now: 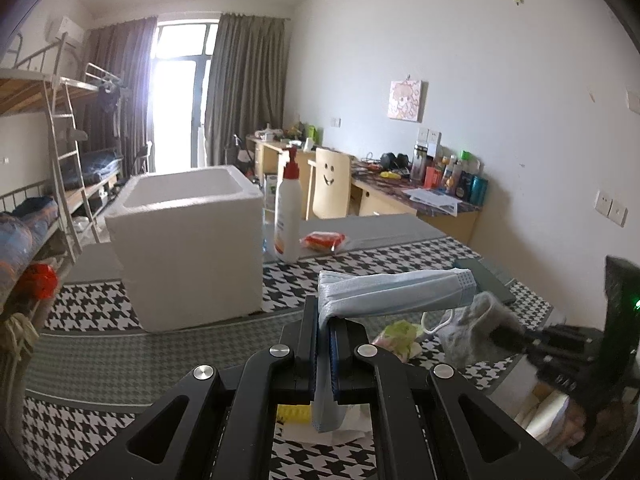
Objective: Organize soft objects
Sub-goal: 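Lift the grey sock with the right gripper while the left gripper lifts the blue mask, then carry the grey sock and blue mask toward the white foam box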
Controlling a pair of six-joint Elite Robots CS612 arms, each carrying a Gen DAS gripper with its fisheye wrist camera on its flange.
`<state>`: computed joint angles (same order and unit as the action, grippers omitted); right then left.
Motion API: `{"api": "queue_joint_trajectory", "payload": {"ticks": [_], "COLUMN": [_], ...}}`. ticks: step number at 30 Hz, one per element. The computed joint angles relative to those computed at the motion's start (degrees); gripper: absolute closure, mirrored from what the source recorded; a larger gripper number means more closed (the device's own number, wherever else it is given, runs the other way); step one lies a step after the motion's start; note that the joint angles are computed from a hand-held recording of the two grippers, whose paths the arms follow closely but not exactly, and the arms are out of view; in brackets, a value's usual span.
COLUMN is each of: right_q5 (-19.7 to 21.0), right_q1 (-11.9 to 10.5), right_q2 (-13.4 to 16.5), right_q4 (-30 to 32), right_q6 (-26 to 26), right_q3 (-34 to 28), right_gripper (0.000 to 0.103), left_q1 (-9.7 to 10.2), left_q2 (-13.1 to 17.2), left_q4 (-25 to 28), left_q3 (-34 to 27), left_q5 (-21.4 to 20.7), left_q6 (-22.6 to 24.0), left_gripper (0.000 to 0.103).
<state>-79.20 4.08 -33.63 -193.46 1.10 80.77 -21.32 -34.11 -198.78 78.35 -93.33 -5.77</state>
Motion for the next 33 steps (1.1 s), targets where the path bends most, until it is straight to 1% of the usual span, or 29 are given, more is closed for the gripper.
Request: {"api": "queue_joint_trajectory", "payload": {"ticks": [2,7,11,18,19,26,28,32,33], "right_q5": [0.1,0.5,2.9,3.9,3.8,1.8,1.4,2.6,2.6], "right_q1": [0.0,0.2,-0.1,0.0,0.0,0.3,0.4,0.2,0.2], "right_q2": [-0.4,-0.8,-0.8,-0.7,-0.7,0.2,0.5,0.9,1.0], "right_q4": [-2.0,-4.6,-5.0,-4.6,-4.6,-5.1,-5.1,-4.5,-4.4], "right_q6": [0.3,0.8,1.2,0.3,0.4,0.7,0.4,-0.2,-0.5], "right_q3": [0.2,-0.3,-1.0,-2.5,-2.7,-4.7,-5.4,-6.6,-6.9], "right_gripper": [0.092,0.092,0.092,0.092,0.092,0.092,0.092,0.092,0.092], "left_q1": [0.06,0.08,0.05,0.07,0.08,-1.11,-1.34,-1.54,-1.43], "left_q2": [-0.3,-0.9,-0.7,-0.8,-0.7,-0.6,-0.6,-0.8,-0.9], "left_q4": [-0.1,-0.6,-0.7,-0.3,-0.5,-0.3,-1.0,-2.9,-3.3], "left_q3": [0.0,-0.2,-0.6,-1.6,-1.8,-2.3,-2.0,-1.2,-0.9], "left_q5": [0.2,1.0,1.6,2.1,2.6,10.5,12.0,15.0,15.2], "left_q6": [-0.2,0.5,-0.1,0.3,0.3,2.9,2.8,2.0,1.6], "left_gripper": [0.098,0.098,0.098,0.098,0.098,0.098,0.098,0.098,0.098]}}
